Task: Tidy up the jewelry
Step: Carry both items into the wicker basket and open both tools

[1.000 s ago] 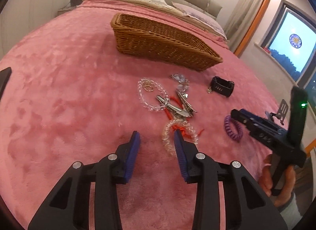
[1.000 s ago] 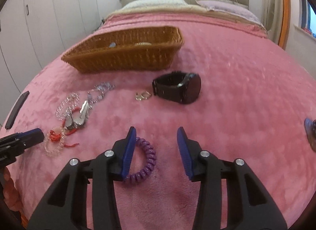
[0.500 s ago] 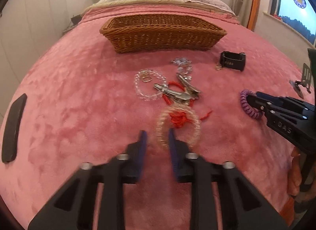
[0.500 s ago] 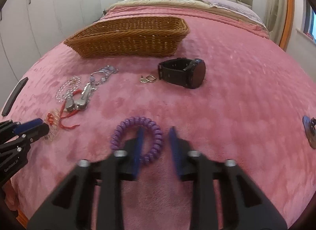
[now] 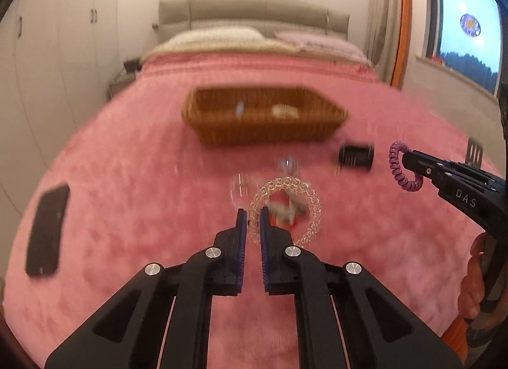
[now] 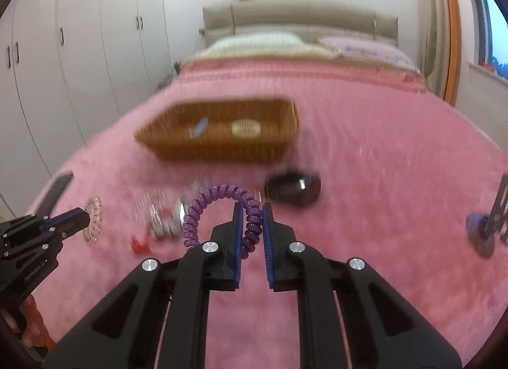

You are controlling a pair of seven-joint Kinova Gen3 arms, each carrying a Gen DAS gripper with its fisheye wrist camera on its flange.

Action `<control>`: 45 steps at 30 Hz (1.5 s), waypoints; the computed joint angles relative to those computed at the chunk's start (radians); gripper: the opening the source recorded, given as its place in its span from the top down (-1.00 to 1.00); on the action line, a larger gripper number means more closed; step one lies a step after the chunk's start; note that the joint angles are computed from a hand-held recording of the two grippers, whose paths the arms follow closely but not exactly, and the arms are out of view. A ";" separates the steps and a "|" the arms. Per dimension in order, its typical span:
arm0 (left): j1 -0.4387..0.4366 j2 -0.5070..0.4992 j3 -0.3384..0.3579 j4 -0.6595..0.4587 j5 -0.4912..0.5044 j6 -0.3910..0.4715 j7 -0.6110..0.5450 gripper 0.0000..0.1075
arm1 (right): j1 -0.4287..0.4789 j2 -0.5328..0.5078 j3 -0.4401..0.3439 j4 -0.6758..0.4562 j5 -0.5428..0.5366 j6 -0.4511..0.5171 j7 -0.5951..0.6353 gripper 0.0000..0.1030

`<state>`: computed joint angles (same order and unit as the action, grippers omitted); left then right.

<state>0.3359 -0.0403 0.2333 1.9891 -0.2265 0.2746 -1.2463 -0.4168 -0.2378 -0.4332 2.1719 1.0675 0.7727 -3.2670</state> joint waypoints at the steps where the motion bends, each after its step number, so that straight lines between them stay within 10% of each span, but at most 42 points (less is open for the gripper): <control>1: -0.004 -0.004 -0.005 -0.014 0.022 -0.006 -0.028 0.88 | 0.002 -0.006 0.006 -0.015 0.006 0.002 0.014 0.80; 10: -0.037 0.176 -0.016 -0.337 0.181 0.013 -0.222 0.88 | 0.143 0.113 0.085 -0.284 -0.012 -0.112 0.272 0.80; 14: -0.042 0.311 -0.023 -0.508 0.275 0.081 -0.309 0.88 | 0.095 0.244 0.231 -0.423 -0.131 -0.158 0.434 0.81; 22: -0.002 0.539 -0.070 -0.757 0.293 0.229 -0.330 0.88 | 0.221 0.476 0.241 -0.625 -0.451 -0.169 0.746 0.81; 27: 0.021 0.599 -0.101 -0.812 0.277 0.285 -0.314 0.88 | 0.146 0.534 0.369 -0.661 -0.585 -0.167 0.870 0.80; 32: -0.008 0.610 -0.071 -0.813 0.303 0.292 -0.345 0.85 | 0.166 0.541 0.384 -0.666 -0.716 -0.181 0.969 0.78; 36: -0.025 0.559 -0.056 -0.737 0.331 0.232 -0.374 0.15 | 0.131 0.513 0.427 -0.638 -0.742 -0.192 0.985 0.47; 39: -0.056 0.500 -0.024 -0.660 0.362 0.182 -0.411 0.18 | 0.091 0.460 0.456 -0.585 -0.705 -0.220 0.953 0.09; 45: -0.227 0.354 0.133 -0.463 0.567 0.075 -0.614 0.04 | 0.072 0.320 0.426 -0.454 -0.616 -0.269 0.862 0.08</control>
<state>0.1087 0.3132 0.3666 1.5258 0.3404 0.3494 -1.8606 -0.3445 0.0823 -0.0072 1.7182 0.4512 0.5038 -2.4050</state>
